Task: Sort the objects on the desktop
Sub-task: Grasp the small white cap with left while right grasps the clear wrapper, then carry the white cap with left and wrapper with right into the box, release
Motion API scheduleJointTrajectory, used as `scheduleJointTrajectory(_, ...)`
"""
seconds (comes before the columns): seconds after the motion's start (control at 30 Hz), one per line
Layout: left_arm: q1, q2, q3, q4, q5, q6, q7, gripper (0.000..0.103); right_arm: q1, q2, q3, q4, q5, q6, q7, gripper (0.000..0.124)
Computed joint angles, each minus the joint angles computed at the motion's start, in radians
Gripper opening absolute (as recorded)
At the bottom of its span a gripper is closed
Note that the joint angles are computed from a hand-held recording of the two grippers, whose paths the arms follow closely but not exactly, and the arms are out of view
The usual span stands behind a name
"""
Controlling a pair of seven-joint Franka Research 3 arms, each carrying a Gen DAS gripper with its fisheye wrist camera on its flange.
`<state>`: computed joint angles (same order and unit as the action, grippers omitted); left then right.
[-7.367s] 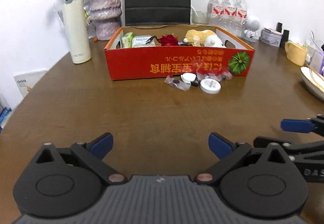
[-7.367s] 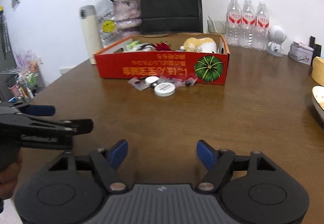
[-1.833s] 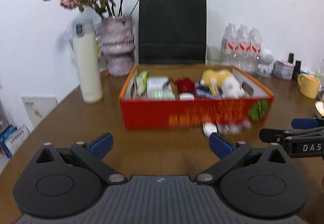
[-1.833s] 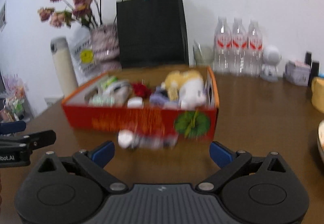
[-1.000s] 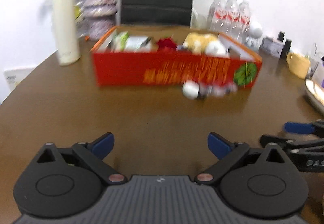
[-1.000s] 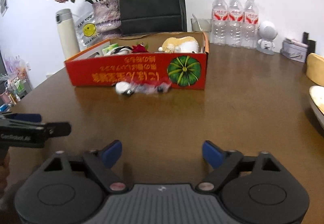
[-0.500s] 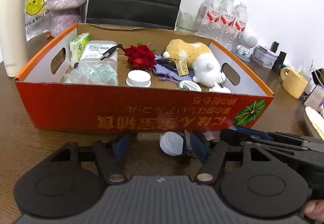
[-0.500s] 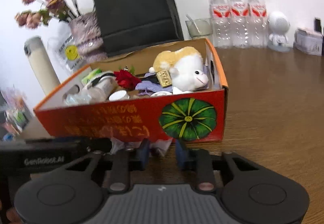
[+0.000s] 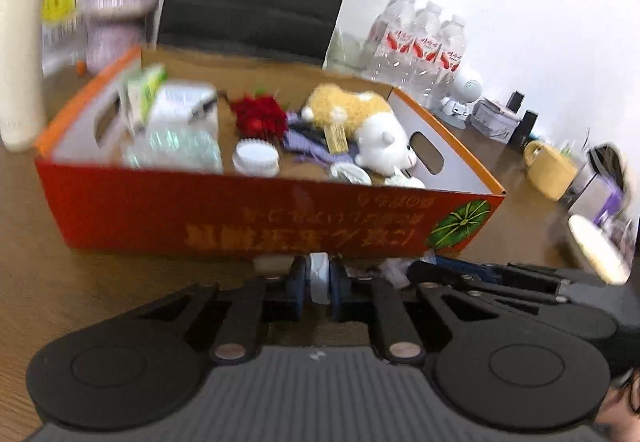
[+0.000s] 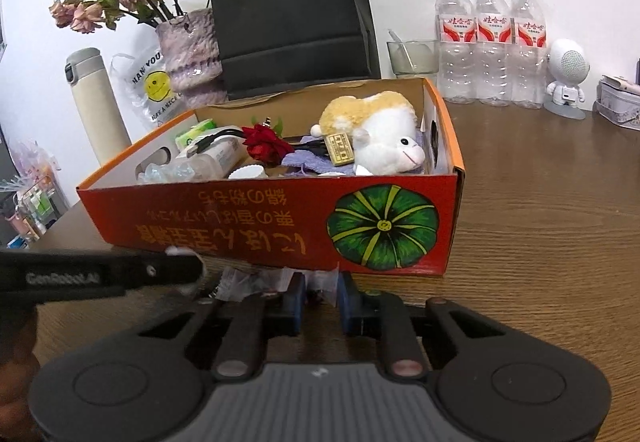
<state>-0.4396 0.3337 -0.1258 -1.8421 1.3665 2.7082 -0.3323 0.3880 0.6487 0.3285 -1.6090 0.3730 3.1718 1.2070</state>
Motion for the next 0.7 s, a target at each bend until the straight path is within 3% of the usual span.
scheduleJointTrajectory(0.1,-0.033,-0.016,-0.002,-0.007,0.060,-0.094,-0.013,0.013,-0.012,-0.008,0.018,-0.011,-0.001,0.000,-0.013,0.015)
scheduleJointTrajectory(0.23,-0.053,-0.039,-0.035,-0.041,-0.010,-0.226,0.018,0.013,0.130,-0.063,-0.144,-0.080,-0.035,0.080,0.027,0.013)
scheduleJointTrajectory(0.3,-0.066,-0.077,-0.049,-0.086,0.009,-0.259,-0.034,0.013,0.133,-0.110,-0.144,-0.152,-0.043,0.134,0.034,0.012)
scheduleJointTrajectory(0.37,-0.075,-0.115,-0.074,-0.129,0.009,-0.295,-0.070,0.013,0.082,-0.163,-0.085,-0.249,-0.056,0.199,0.044,0.012)
scheduleJointTrajectory(0.47,-0.076,-0.159,-0.111,-0.184,-0.023,-0.319,-0.096,0.013,-0.072,-0.235,0.072,-0.393,-0.127,0.275,0.116,0.012)
scheduleJointTrajectory(0.57,-0.080,-0.200,-0.141,-0.226,-0.043,-0.342,-0.121,0.013,-0.153,-0.322,0.138,-0.522,-0.202,0.328,0.201,0.012)
scheduleJointTrajectory(0.7,-0.099,-0.248,-0.183,-0.260,-0.030,-0.395,-0.152,0.013,-0.180,-0.435,0.149,-0.655,-0.284,0.398,0.305,0.012)
